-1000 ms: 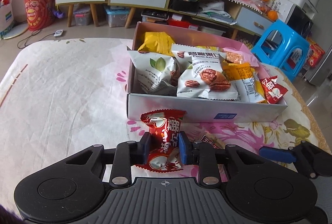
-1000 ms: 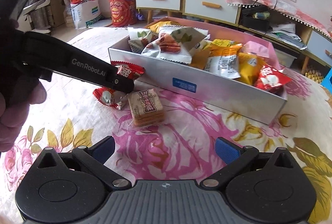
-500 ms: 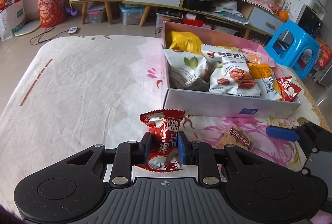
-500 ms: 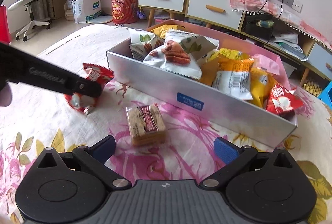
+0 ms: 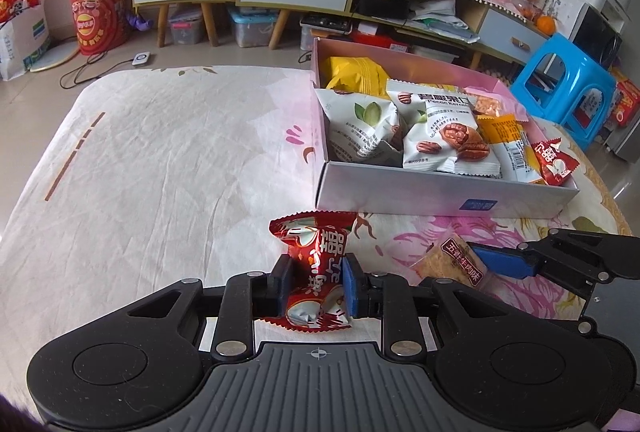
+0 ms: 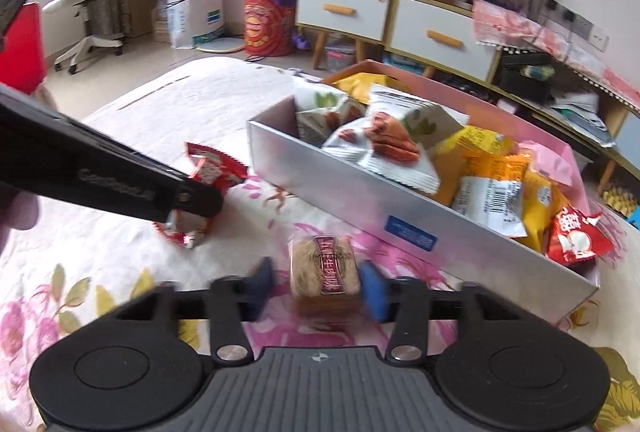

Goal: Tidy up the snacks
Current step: 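Grasp the red candy with the left tool while the right grasps the square biscuit, then carry the red candy with the left tool while the right carries the biscuit over the box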

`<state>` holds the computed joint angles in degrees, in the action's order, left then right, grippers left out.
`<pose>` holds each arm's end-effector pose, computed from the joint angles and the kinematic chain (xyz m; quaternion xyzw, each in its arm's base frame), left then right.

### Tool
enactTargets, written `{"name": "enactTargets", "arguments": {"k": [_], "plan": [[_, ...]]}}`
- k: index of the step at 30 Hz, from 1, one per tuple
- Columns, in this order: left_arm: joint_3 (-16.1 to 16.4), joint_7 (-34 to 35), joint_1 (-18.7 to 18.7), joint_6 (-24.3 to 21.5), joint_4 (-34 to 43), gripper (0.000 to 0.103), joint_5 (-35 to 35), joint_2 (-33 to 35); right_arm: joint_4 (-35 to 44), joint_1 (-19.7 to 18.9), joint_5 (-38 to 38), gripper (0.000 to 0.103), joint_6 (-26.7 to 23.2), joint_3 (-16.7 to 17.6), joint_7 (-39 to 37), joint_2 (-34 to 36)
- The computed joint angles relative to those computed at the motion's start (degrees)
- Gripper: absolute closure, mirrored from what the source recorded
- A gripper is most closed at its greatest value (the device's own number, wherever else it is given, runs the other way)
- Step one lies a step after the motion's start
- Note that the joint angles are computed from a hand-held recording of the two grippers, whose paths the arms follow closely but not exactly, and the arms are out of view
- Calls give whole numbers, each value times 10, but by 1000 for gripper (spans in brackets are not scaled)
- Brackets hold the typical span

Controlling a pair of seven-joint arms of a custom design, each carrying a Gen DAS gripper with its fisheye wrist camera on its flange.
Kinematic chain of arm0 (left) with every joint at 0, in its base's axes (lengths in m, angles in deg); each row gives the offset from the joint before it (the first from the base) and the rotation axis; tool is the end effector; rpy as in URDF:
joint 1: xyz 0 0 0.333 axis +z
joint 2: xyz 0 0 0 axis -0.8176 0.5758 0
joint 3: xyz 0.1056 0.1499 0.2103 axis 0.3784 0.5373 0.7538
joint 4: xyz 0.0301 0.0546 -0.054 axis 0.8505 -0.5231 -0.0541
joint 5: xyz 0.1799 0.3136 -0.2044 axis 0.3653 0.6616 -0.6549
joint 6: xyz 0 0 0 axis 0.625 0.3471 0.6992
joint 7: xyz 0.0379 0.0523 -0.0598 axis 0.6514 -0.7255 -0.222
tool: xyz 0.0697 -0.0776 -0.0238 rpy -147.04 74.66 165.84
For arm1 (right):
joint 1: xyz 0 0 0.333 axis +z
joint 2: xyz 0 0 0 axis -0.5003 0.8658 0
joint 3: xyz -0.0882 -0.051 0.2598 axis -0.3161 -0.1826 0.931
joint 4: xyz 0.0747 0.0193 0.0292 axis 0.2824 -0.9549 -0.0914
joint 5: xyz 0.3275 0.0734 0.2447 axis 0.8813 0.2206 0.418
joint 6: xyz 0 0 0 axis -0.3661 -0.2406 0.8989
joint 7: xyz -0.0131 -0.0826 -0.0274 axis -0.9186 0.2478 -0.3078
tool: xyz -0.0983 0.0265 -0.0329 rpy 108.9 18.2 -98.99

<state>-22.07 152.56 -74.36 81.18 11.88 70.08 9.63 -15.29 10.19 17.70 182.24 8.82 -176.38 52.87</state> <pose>0.6552 -0.4123 0.2417 -0.4495 0.8245 -0.3339 0.0813 0.5381 0.4131 0.2296 -0.6637 0.6393 -0.2931 0.2548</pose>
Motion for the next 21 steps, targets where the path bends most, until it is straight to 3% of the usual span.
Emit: {"name": "enactTargets", "arguments": {"k": [6,14,21], "plan": [[-10,3,9,-3,-17,80,-8,-11,-9,-3,17,76,-1,5,-19,-9],[-30,26,27,11,-44,88,-20,-27,-35,-1,2,77,0,9,-1,-33],[-32,31,27,11,-43,86,-29,-26,-57,-8,-12,77,-9,20,23,-56]]}}
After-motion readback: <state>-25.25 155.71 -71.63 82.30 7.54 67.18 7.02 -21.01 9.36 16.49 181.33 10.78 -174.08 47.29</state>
